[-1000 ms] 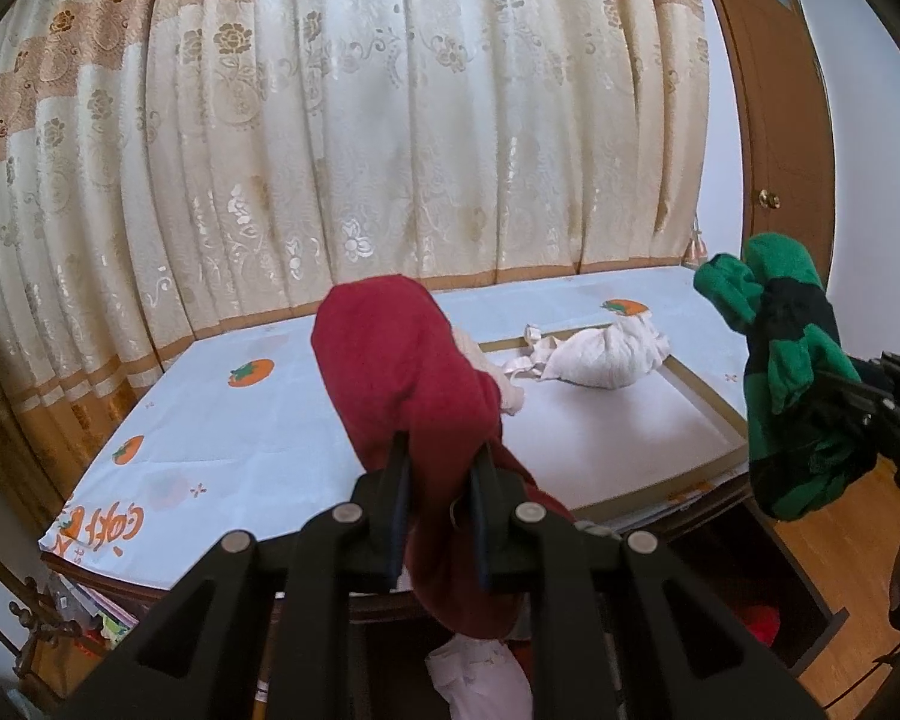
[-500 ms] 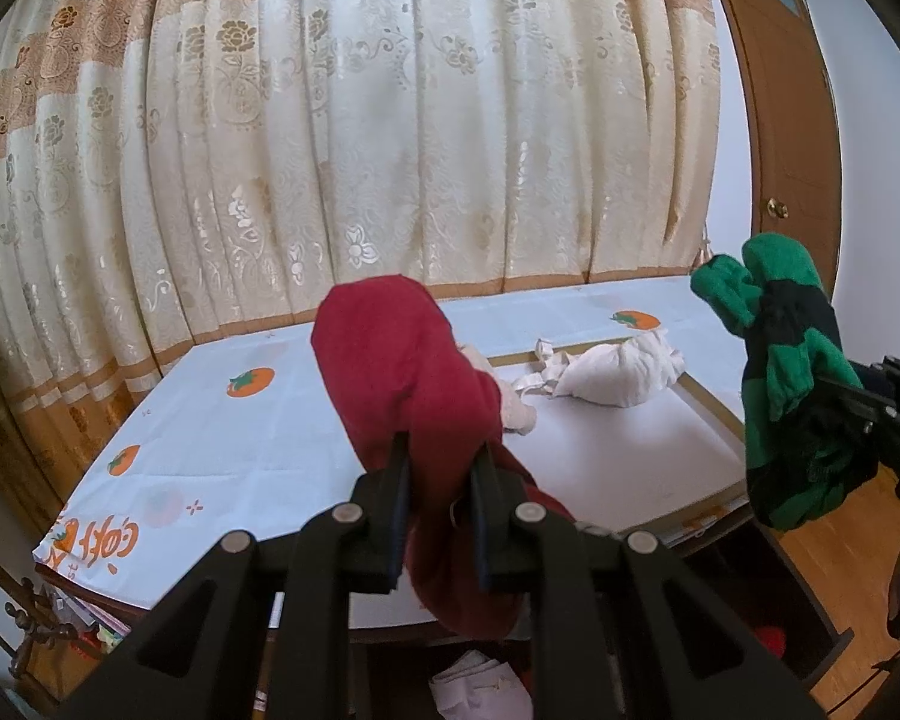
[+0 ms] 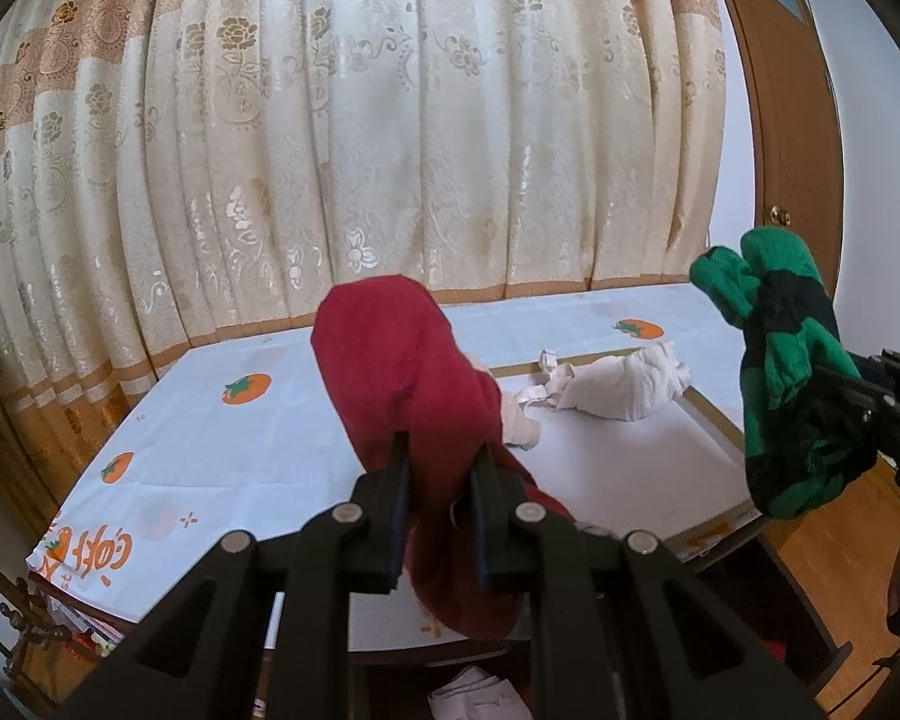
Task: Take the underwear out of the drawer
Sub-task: 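Carry both held underwear up over the cardboard tray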
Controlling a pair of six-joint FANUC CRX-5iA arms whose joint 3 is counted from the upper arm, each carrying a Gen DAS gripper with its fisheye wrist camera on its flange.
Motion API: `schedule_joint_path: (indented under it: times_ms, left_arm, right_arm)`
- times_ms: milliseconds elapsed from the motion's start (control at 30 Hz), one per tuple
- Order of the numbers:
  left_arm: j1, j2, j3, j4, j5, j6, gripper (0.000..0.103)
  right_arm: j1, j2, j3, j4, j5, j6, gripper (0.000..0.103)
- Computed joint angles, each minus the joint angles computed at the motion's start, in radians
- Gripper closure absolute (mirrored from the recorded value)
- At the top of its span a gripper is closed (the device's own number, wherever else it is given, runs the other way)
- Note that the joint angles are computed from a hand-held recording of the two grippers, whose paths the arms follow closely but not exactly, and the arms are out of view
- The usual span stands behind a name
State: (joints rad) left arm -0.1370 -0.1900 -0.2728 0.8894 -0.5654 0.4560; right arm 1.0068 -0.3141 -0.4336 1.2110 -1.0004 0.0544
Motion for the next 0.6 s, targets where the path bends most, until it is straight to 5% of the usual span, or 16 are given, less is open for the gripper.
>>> schedule_joint_path:
  times_ms: [600]
  left_arm:
    - [-0.009,0.104,0.119,-0.104,-0.027,0.121,0.088]
  right_arm:
    - [-0.098,0.035,0.054,-0.072,0.064,0.114,0.078]
